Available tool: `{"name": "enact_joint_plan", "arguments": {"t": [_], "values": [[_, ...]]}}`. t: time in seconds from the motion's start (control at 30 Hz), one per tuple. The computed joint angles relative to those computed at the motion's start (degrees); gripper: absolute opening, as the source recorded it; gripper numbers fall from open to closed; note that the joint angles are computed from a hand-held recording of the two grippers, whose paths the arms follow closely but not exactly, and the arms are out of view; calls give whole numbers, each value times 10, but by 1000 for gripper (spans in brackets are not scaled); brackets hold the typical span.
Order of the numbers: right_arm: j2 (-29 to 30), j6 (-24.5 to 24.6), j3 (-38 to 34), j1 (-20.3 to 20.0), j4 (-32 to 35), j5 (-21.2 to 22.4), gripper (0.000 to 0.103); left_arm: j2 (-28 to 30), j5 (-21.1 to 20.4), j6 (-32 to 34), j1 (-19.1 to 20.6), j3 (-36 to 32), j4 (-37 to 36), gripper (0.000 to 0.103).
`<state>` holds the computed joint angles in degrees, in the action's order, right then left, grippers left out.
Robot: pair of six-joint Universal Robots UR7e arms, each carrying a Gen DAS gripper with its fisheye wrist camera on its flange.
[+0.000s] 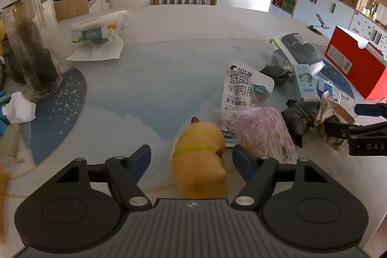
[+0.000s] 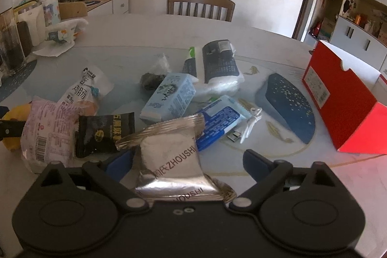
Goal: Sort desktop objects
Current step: 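Grasp the yellow duck toy with the left gripper while the right grasps the silver foil bag, then carry the duck and the foil bag over the red shoebox with both grippers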
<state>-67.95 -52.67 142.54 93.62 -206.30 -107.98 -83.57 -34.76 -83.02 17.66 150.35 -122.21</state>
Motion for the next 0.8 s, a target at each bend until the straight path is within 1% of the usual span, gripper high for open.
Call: {"name": "enact_joint_plan", "arguments": {"t": [0.03, 0.07, 0.1, 0.13, 0.17, 0.23, 0.27, 0.33, 0.47, 0.63, 0.8], "values": [[2, 0, -2, 3, 3, -2, 89, 0, 0, 3, 0, 1, -3, 71], [3, 0, -4, 4, 9, -3, 81, -1, -1, 7, 1, 2, -7, 67], [3, -1, -5, 4, 14, -4, 77, -1, -2, 13, 2, 2, -13, 65], [2, -2, -6, 5, 22, -5, 71, 0, -2, 16, 4, 2, -17, 62], [4, -2, -7, 6, 27, -9, 68, 1, -3, 17, 4, 1, -17, 59], [6, -3, -7, 7, 25, -11, 66, 1, -5, 20, 6, 1, -20, 54], [6, -4, -6, 7, 25, -10, 62, 0, -5, 22, 6, 2, -23, 50], [3, -2, -7, 7, 31, -9, 58, 1, -6, 24, 5, 3, -28, 47], [-2, -2, -7, 8, 36, -10, 53, 2, -7, 15, 4, 2, -25, 45], [-11, 3, -7, 9, 45, -9, 49, -7, -7, 2, 0, 2, -18, 44], [-32, 11, -6, 12, 65, -3, 48, -20, -5, -7, -11, 1, -5, 44]]}}
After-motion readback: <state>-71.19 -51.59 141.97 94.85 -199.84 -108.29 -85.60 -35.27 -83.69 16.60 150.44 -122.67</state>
